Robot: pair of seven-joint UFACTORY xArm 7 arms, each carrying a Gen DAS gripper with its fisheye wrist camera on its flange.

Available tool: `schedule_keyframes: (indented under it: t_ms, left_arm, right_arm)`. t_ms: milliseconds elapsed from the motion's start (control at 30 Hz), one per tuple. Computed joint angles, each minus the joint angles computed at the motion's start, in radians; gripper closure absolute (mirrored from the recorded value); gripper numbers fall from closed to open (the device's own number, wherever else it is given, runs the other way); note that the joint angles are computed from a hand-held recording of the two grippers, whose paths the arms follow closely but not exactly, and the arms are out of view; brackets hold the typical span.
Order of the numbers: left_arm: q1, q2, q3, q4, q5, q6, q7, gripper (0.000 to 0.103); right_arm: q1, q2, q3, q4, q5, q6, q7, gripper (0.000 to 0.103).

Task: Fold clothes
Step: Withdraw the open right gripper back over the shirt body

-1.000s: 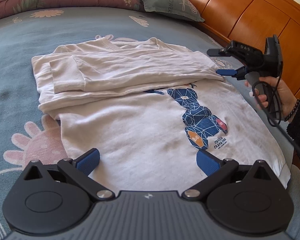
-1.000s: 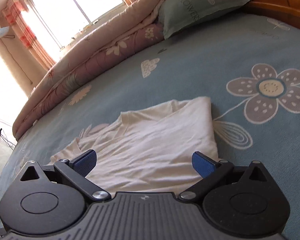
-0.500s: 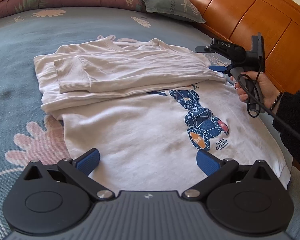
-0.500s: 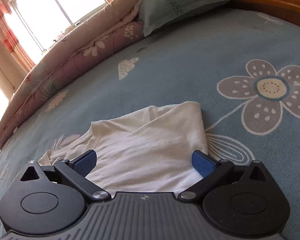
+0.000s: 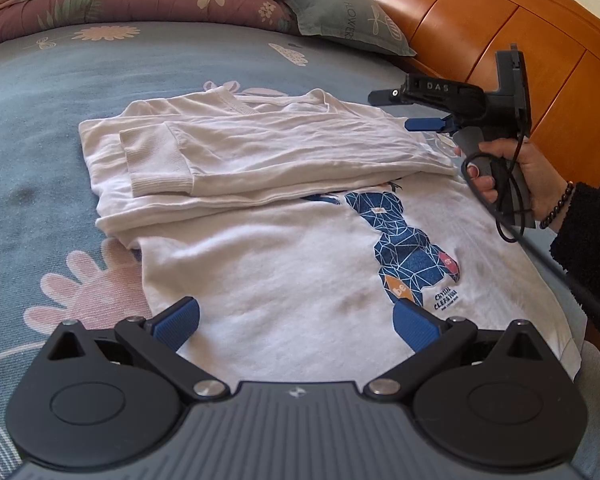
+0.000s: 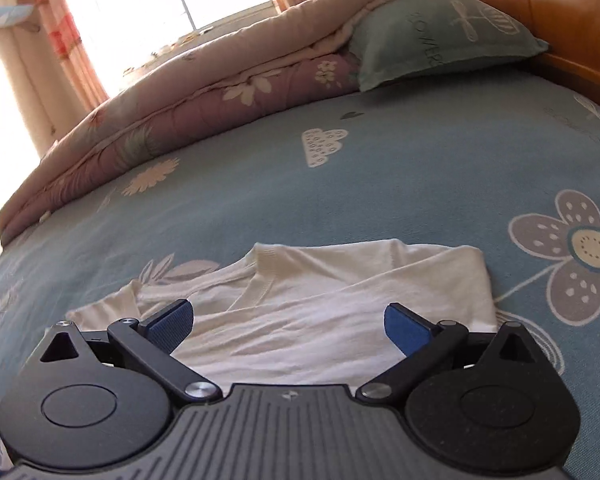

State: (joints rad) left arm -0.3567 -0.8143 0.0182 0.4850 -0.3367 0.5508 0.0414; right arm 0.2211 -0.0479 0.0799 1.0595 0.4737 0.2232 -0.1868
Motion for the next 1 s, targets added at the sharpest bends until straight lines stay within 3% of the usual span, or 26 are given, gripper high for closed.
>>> schedule_keyframes:
  t_ms: [167, 333, 567, 667, 767, 867, 1000]
  left_arm:
    - [0.009, -0.023, 0.012, -0.005, -0.005, -0.007, -0.007, 0.001]
    - [0.012, -0.044, 0.015, -0.008, -0.004, -0.013, -0.012, 0.001]
    - [-0.024, -0.059, 0.015, -0.022, -0.02, -0.067, -0.01, 0.001]
    - [-0.094, -0.046, 0.047, -0.036, -0.06, -0.114, 0.023, 0.001]
    - [-0.109, -0.01, 0.031, -0.03, -0.057, -0.109, 0.026, 0.001]
    - [-0.085, 0.036, -0.005, -0.017, -0.036, -0.08, -0.003, 0.001]
    - [-0.066, 0.027, -0.066, -0.063, 0.027, -0.152, -0.003, 0.001]
  right_arm:
    - [0.002, -0.01, 0.032, 0.005, -0.255, 0.111, 0.109, 0.0]
    - [0.049, -0.19, -0.008, -0.116, -0.133, 0.128, 0.016, 0.0]
    - [0.041, -0.546, 0.026, -0.396, -0.286, 0.267, 0.079, 0.0]
    - [0.054, -0.624, 0.057, -0.492, -0.342, 0.299, 0.104, 0.0]
    - [0.064, -0.674, 0.075, -0.582, -0.362, 0.237, 0.161, 0.0]
    - [0.087, -0.707, 0.047, -0.637, -0.341, 0.172, 0.217, 0.0]
    - [0.095, -0.727, 0.051, -0.683, -0.375, 0.099, 0.239, 0.0]
